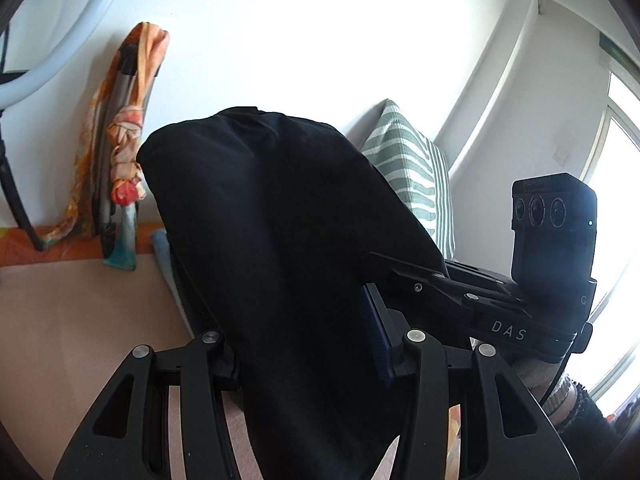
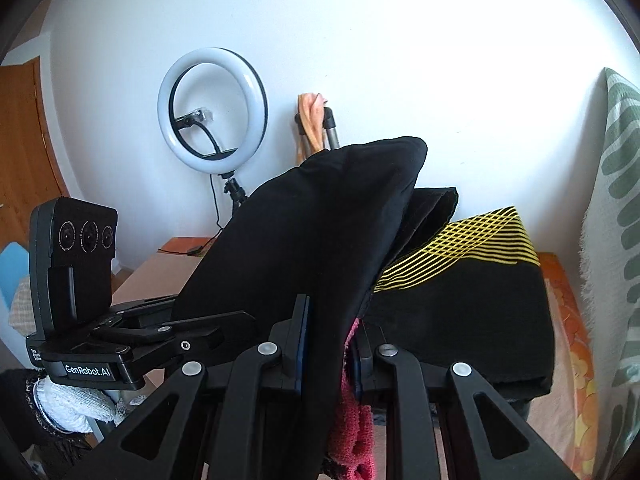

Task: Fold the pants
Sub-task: 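Lower the folded pants onto the yellow-striped clothes stack with both tools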

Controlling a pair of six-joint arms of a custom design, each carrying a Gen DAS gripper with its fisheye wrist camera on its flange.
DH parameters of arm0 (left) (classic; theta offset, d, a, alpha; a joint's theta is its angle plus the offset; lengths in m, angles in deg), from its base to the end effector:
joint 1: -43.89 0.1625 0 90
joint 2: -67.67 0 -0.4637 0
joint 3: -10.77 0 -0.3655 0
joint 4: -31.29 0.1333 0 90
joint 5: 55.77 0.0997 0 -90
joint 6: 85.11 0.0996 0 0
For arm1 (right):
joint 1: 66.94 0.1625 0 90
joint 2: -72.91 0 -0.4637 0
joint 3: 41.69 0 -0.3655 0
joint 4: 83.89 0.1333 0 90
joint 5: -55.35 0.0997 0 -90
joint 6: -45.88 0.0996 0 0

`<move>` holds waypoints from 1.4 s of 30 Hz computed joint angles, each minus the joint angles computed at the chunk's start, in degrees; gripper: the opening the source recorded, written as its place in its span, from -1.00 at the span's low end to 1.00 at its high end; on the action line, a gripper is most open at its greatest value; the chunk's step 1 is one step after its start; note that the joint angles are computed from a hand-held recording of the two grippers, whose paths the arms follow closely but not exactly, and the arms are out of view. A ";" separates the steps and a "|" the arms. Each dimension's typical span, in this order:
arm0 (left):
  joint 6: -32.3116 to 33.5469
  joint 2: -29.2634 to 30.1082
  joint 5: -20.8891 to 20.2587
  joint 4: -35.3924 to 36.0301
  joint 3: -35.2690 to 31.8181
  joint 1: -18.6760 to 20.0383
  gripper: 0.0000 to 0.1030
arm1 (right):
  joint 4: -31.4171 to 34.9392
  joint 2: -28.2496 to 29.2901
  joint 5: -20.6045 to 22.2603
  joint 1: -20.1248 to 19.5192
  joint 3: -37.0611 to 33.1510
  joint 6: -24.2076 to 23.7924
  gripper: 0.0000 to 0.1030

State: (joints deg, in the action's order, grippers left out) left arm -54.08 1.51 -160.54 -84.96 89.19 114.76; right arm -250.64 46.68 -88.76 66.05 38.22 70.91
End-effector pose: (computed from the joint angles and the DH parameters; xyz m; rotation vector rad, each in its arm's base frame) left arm -0.1159 -0.6633 0.4397 -1.2647 -2.5941 0.3909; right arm 0.5479 -0.5106 0.0583 0.1250 -2.3612 1.0697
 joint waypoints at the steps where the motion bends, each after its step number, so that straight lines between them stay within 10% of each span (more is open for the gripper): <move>1: -0.42 0.81 -0.08 -0.68 -0.25 -0.46 -0.12 | -0.15 -0.51 -0.15 -0.35 0.35 -0.52 -0.70; 16: -3.30 11.60 2.96 -7.06 -3.47 -3.31 -0.12 | -12.73 -7.09 3.77 -9.57 10.46 -8.82 -0.70; 42: -0.33 11.50 10.38 -8.75 -1.43 -2.66 -0.10 | -26.55 -10.21 8.65 -16.36 25.54 3.54 -0.49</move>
State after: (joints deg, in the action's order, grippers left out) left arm -54.42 13.01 -150.16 -93.71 87.76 112.10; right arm -277.19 36.47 -80.11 49.69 63.76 74.45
